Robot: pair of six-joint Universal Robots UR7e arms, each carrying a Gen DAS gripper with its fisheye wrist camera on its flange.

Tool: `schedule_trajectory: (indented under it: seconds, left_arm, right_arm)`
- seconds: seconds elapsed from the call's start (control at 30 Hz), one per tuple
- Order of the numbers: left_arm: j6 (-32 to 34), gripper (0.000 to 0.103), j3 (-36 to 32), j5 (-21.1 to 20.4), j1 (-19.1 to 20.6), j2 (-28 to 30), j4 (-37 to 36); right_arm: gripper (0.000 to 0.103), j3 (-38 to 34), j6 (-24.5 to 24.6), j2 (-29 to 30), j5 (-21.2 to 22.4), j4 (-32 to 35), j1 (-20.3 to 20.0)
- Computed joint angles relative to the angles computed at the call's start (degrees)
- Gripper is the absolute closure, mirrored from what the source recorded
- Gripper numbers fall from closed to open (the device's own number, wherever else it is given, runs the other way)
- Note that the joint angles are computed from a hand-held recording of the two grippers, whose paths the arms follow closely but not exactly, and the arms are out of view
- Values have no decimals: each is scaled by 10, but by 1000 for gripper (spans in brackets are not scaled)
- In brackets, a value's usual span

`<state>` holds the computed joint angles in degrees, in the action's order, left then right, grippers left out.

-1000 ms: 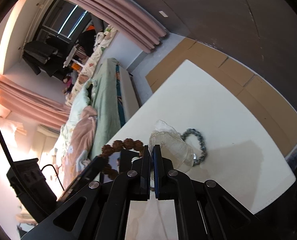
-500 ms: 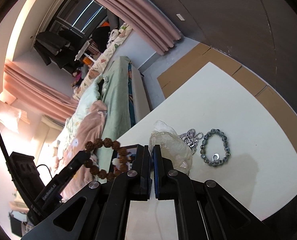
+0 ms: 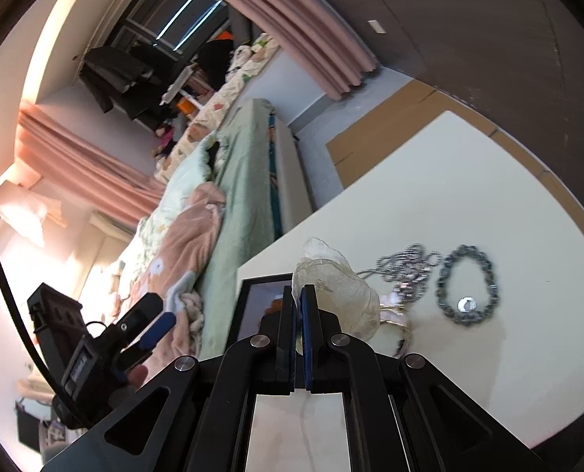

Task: Organize jewelry
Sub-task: 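Lift both items into the black box and open both grippers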

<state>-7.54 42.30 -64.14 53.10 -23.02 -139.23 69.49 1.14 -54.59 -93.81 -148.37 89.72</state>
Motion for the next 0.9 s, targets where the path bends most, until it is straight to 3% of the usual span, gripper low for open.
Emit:
schedule_trajectory:
  seconds: [0.27, 0.47, 0.5, 0.53, 0.6, 0.9]
  left_arm:
    - [-1, 6, 9, 19, 4, -9, -4]
    - [-7, 6, 23, 28, 8, -19, -16]
    - [-11, 6, 23, 29, 9, -20, -16]
    - [-14, 6, 23, 30, 10, -21, -17]
    - [-21, 6, 23, 30, 12, -23, -15]
    - [-22, 6, 11, 25, 8, -15, -3]
  right_arm:
    - [99, -21, -8, 26, 50, 16, 7]
    - [95, -54, 0, 57, 111, 41, 7]
    - [77, -64, 0, 63, 114, 54, 8]
    - [43, -72, 0, 68, 115, 69, 8]
    - [18, -66, 9, 69, 112, 60, 8]
    - [17, -32, 21, 31, 61, 40, 4]
